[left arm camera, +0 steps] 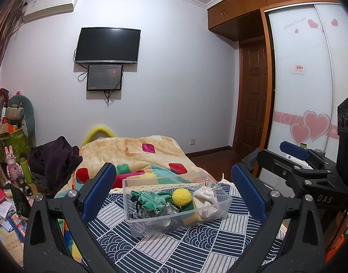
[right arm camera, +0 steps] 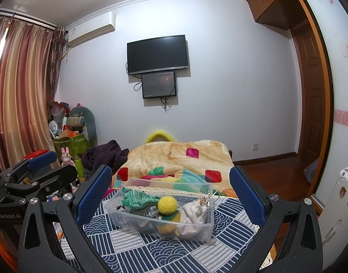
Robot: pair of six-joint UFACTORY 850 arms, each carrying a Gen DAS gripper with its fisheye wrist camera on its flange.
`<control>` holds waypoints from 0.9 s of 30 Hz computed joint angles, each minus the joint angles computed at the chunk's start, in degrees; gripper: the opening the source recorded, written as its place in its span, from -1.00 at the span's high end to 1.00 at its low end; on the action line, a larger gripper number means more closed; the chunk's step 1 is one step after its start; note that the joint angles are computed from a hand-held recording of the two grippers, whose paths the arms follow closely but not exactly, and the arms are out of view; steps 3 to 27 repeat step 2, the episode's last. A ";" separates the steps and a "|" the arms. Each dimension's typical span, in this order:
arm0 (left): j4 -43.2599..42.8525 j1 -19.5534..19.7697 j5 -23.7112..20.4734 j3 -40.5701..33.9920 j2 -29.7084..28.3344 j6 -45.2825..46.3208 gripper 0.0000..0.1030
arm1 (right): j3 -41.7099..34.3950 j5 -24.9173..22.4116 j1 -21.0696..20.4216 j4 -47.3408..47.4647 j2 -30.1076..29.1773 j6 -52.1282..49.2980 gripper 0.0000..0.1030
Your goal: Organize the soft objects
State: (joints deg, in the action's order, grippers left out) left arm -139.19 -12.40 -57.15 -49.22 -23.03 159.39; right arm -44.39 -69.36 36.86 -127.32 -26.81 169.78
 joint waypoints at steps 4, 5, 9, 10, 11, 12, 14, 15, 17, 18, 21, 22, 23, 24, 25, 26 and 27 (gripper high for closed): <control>0.21 -0.09 0.37 -0.25 -0.11 -0.27 -0.99 | -0.06 0.11 -0.02 0.03 0.01 0.00 -1.00; 0.21 -0.09 0.37 -0.25 -0.11 -0.27 -0.99 | -0.06 0.11 -0.02 0.03 0.01 0.00 -1.00; 0.21 -0.09 0.37 -0.25 -0.11 -0.27 -0.99 | -0.06 0.11 -0.02 0.03 0.01 0.00 -1.00; 0.21 -0.09 0.37 -0.25 -0.11 -0.27 -0.99 | -0.06 0.11 -0.02 0.03 0.01 0.00 -1.00; 0.21 -0.09 0.37 -0.25 -0.11 -0.27 -0.99 | -0.06 0.11 -0.02 0.03 0.01 0.00 -1.00; 0.21 -0.09 0.37 -0.25 -0.11 -0.27 -0.99 | -0.06 0.11 -0.02 0.03 0.01 0.00 -1.00; 0.21 -0.09 0.37 -0.25 -0.11 -0.27 -0.99 | -0.06 0.11 -0.02 0.03 0.01 0.00 -1.00; 0.21 -0.09 0.37 -0.25 -0.11 -0.27 -0.99 | -0.06 0.11 -0.02 0.03 0.01 0.00 -1.00; 0.21 -0.09 0.37 -0.25 -0.11 -0.27 -0.99 | -0.06 0.11 -0.02 0.03 0.01 0.00 -1.00; 0.21 -0.09 0.37 -0.25 -0.11 -0.27 -0.99 | -0.06 0.11 -0.02 0.03 0.01 0.00 -1.00; 0.21 -0.09 0.37 -0.25 -0.11 -0.27 -0.99 | -0.06 0.11 -0.02 0.03 0.01 0.00 -1.00; 0.21 -0.09 0.37 -0.25 -0.11 -0.27 -0.99 | -0.06 0.11 -0.02 0.03 0.01 0.00 -1.00; 0.21 -0.09 0.37 -0.25 -0.11 -0.27 -0.99 | -0.06 0.11 -0.02 0.03 0.01 0.00 -1.00; 0.21 -0.09 0.37 -0.25 -0.11 -0.27 -0.99 | -0.06 0.11 -0.02 0.03 0.01 0.00 -1.00; 0.21 -0.09 0.37 -0.25 -0.11 -0.27 -0.99 | -0.06 0.11 -0.02 0.03 0.01 0.00 -1.00; 0.21 -0.09 0.37 -0.25 -0.11 -0.27 -0.99 | -0.06 0.11 -0.02 0.03 0.01 0.00 -1.00; 0.21 -0.09 0.37 -0.25 -0.11 -0.27 -0.99 | -0.06 0.11 -0.02 0.03 0.01 0.00 -1.00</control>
